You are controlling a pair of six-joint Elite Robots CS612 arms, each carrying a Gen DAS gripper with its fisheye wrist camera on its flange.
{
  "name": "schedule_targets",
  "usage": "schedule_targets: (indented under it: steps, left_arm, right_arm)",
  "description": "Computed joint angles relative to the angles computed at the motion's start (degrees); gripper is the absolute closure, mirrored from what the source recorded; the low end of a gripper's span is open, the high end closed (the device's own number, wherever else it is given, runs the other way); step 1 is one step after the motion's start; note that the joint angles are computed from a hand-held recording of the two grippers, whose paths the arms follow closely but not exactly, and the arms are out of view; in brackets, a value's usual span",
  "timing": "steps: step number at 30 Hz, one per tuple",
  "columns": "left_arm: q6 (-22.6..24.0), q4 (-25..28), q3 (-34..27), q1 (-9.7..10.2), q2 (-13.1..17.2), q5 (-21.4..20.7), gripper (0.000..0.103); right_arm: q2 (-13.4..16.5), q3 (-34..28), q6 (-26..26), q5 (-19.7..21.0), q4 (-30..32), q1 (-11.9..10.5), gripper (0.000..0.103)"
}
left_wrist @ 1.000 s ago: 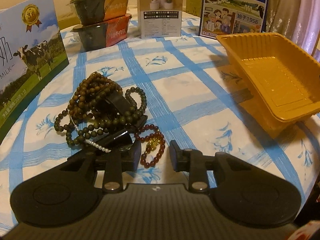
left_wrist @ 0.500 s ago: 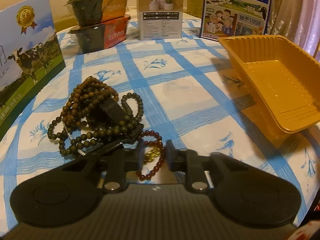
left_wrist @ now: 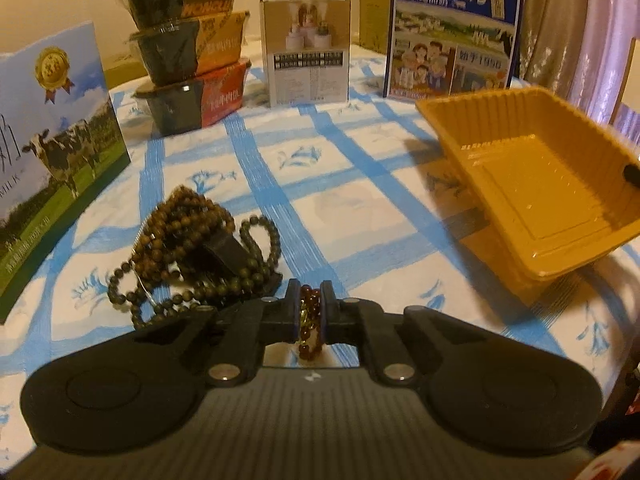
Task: Organize jewelry
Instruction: 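Grasp the red bead bracelet with the left gripper, then carry the red bracelet into the orange tray and open the left gripper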
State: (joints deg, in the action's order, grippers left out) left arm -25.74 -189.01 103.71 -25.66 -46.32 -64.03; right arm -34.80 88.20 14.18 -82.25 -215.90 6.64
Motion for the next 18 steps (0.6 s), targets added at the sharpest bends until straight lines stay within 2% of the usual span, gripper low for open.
schedule_targets:
  steps: [9, 14, 18]
  left_arm:
    - [2.0, -5.3, 0.4, -0.36, -1.6, -1.7, 0.095]
    - [3.7, -7.4, -1.3, -0.59, -1.2, -3.9, 0.095]
    - [5.2, -8.6, -4.0, -0.72, -0.1, -7.1, 0.095]
  right_arm:
    - [0.0, 0.0, -0.3, 0.2, -0.2, 0.1, 0.096]
    - [0.0, 0.0, -0.5, 0.3, -0.3, 0.1, 0.096]
    - [0.0, -0.1, -0.9, 0.4, -0.3, 0.1, 0.096]
